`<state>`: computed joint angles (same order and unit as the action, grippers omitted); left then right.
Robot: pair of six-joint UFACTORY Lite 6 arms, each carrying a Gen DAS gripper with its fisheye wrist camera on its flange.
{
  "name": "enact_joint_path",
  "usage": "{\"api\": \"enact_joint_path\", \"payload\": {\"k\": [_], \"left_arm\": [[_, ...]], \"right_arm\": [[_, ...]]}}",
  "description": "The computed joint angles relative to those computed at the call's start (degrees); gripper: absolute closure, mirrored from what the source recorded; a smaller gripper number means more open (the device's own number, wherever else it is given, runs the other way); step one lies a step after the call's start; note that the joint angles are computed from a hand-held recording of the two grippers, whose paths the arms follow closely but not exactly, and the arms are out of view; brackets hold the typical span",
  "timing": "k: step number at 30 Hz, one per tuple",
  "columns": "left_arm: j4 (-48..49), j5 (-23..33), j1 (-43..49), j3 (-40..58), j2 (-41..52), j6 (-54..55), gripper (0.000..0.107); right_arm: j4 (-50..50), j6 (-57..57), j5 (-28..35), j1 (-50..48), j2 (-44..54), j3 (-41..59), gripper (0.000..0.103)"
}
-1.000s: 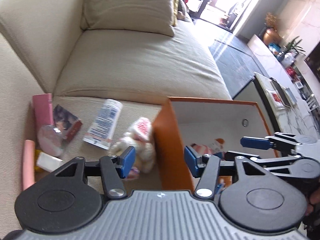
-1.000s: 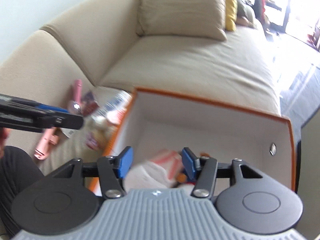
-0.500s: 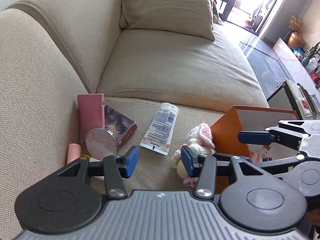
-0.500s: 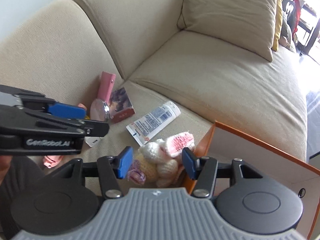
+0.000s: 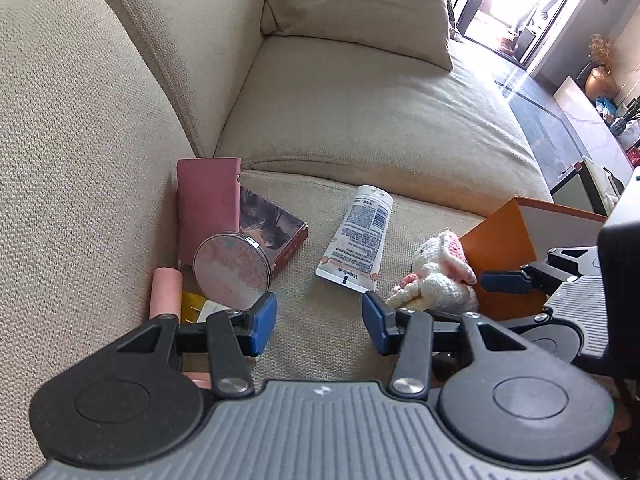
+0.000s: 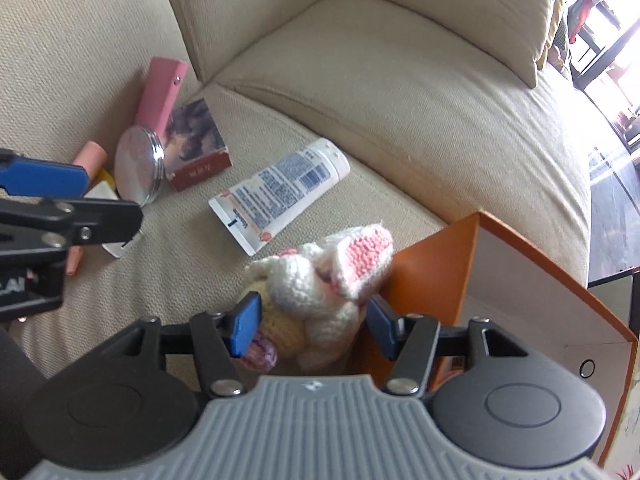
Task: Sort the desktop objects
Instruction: 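Move the right tool to the white knitted bunny and grasp it, then carry the knitted bunny into the box with the right tool while the left approaches the lotion tube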
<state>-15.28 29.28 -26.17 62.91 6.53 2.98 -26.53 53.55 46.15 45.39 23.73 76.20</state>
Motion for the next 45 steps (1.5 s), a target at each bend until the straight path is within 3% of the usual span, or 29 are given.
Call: {"api": "enact_joint_path", "payload": {"k": [5,11,14,17,21,29,36,40,45], "left_arm": [[-3.52,-0.57,1.68,-1.29,0.12,3.9,0.052],[-5.82,-1.24,3.53,-3.06,-0.08,6.89,0.052],[-5.96,-1.24,4.25,-3.44,0.15,7.13,0.052],[-5.51,-1.1,4.42,-3.82,-0.11,6.77,0.052],[-4.56,-1.46,3.85,-4.05,0.11,5.73,0.052],[-2.8,-1.97,2.03,-3.59,0.23,3.67,0.052],[-0.9,-1.29,-0.19,-0.32,1.87,1.86,0.052],[-0.73,-2.06,-1.67,1.67,3.58,2.64,0.052],[-4.09,-3.06,-3.09,4.81,7.21,7.54,0.052]], "right_arm": [[1.16,-0.02,0.49,-1.11,5.47,5.21,0.033],[-1.7,-0.13,6.78,0.47,15.23,14.94,0.025],[-1.02,-3.45,7.0,1.23,17.35,16.24,0.031],[-2.44,-4.49,7.74,2.59,20.13,16.68,0.03],[-4.25,-2.56,5.17,2.86,17.13,12.61,0.036],[-3.49,-3.87,-2.88,0.99,3.1,-0.5,0.042],[4.72,-12.94,-6.38,-2.85,-17.98,-8.85,0.041],[9.22,-18.34,-6.08,-7.74,-33.49,-16.43,0.041],[8.37,-19.0,-0.07,-13.93,-52.34,-27.65,0.041]]}}
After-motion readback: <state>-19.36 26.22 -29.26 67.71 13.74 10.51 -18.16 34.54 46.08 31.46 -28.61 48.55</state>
